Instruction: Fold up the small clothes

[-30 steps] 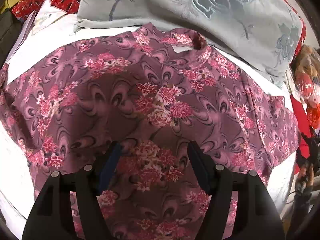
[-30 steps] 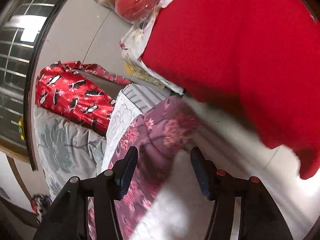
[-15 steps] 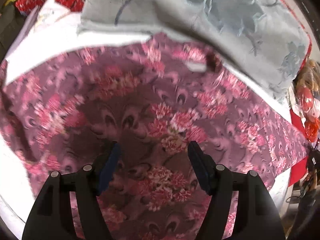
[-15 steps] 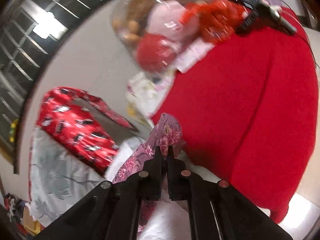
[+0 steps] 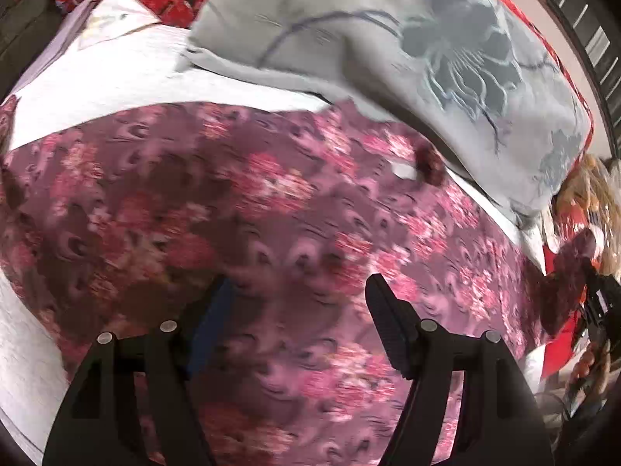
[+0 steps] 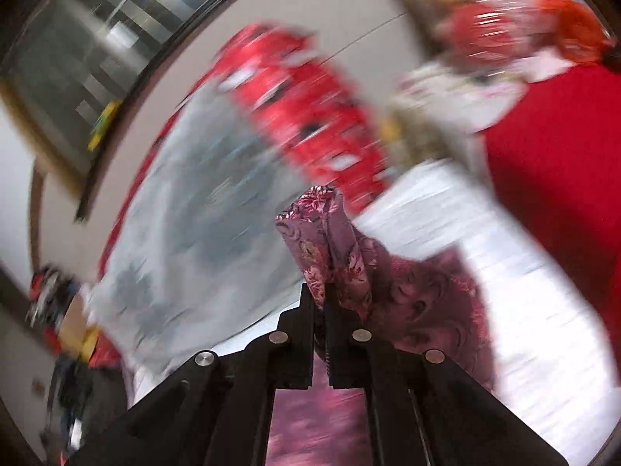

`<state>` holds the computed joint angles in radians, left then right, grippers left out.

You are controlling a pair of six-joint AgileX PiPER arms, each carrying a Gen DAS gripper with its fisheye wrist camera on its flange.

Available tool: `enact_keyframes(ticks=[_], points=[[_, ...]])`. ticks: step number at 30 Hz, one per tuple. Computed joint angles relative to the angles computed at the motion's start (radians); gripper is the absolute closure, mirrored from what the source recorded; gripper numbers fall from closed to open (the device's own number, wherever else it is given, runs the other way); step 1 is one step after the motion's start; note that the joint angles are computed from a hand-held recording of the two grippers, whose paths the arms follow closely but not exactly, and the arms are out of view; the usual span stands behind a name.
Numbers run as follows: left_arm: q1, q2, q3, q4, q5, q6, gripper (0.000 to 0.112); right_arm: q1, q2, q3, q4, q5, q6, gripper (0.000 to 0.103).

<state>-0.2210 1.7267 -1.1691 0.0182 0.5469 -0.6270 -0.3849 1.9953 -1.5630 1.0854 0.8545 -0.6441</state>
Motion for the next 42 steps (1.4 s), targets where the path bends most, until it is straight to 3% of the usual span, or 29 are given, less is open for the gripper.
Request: enact_keyframes(ticks=[11,18,23,27,29,30,35,36,37,38,39,42], points=[[0.163,-0.056,0.088,-0.151,-0.038,0.222,0.042,0.466,-0.077,0.137,0.032,-0.095,-0.004,0.099],[0.291,-0.119,0.146,-0.397,-0.038,0.473,0.042,0.722,-0.022,0.114,0.069,-0.158,0.014,0.099],[0.349,-0.114,0.158,-0.651,-0.003,0.718,0.042,0.787,0.046,0.121,-0.043,-0.114,0.136,0.090],[0.338,-0.057,0.122,-0.815,0.067,0.868,0.041,0.732,-0.040,0.272,0.011,-0.091,0.027,0.086],[0.299,-0.018,0.088,-0.840,0.095,0.883,0.039,0.680,-0.123,0.353,-0.002,-0.116,-0.010,0.064],[0.277,-0.007,0.077,-0.840,0.095,0.876,0.038,0.633,-0.161,0.392,0.000,-0.118,-0.033,0.063],[0.146,0.049,0.005,-0.624,0.020,0.628,0.034,0.422,-0.253,0.455,-0.107,-0.133,0.012,0.063],[0.121,0.038,0.017,-0.565,-0.037,0.557,0.038,0.396,-0.260,0.454,-0.125,-0.139,0.034,0.063],[0.099,0.025,0.028,-0.494,-0.084,0.481,0.067,0.338,-0.262,0.457,-0.127,-0.139,0.037,0.062],[0.088,0.018,0.027,-0.454,-0.100,0.444,0.087,0.290,-0.254,0.451,-0.128,-0.139,0.039,0.059],[0.088,0.007,0.028,-0.444,-0.108,0.433,0.101,0.262,-0.243,0.437,-0.141,-0.150,0.058,0.058],[0.113,-0.043,0.081,-0.459,-0.165,0.420,0.101,0.178,-0.174,0.400,-0.166,-0.166,0.106,0.054]])
